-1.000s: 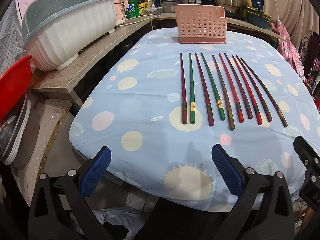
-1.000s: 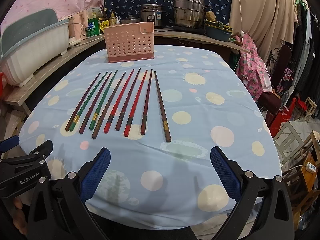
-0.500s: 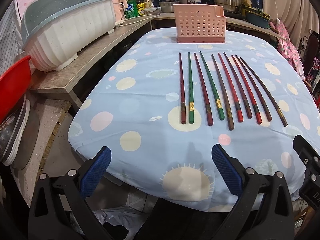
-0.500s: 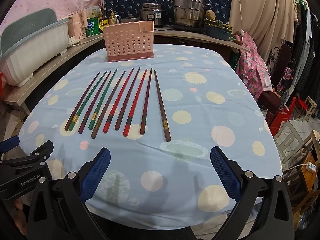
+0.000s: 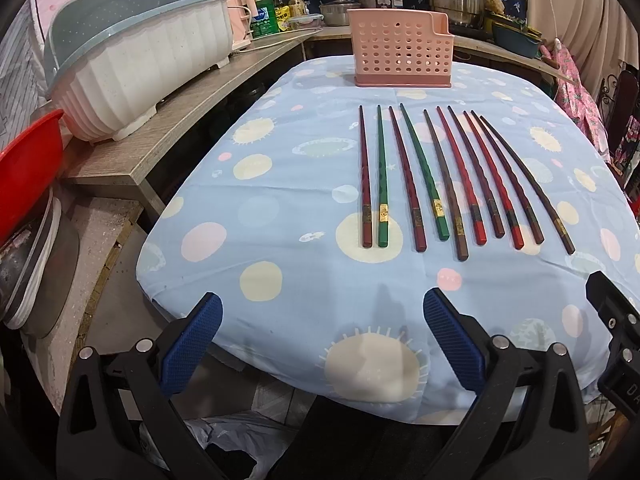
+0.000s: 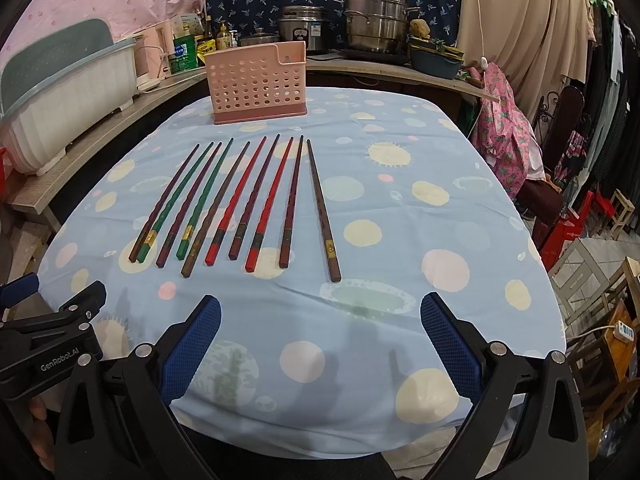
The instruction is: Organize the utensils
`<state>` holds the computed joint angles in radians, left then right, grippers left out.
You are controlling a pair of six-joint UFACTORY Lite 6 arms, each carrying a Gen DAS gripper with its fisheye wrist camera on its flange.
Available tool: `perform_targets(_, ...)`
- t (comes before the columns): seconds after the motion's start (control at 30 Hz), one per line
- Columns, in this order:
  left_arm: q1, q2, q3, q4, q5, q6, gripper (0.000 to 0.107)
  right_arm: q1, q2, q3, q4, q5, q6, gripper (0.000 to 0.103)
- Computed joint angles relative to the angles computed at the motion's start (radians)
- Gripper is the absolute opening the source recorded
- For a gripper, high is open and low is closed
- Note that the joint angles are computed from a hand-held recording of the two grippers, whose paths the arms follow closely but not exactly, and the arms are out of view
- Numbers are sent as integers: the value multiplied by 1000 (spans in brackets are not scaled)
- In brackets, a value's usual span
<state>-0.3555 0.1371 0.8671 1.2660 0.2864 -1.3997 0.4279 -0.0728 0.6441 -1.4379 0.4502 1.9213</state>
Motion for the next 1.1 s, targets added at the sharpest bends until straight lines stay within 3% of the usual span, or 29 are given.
perform_targets(1.1, 3, -12, -24, 29, -10, -33, 96, -2, -2, -5, -8, -3, 12, 96)
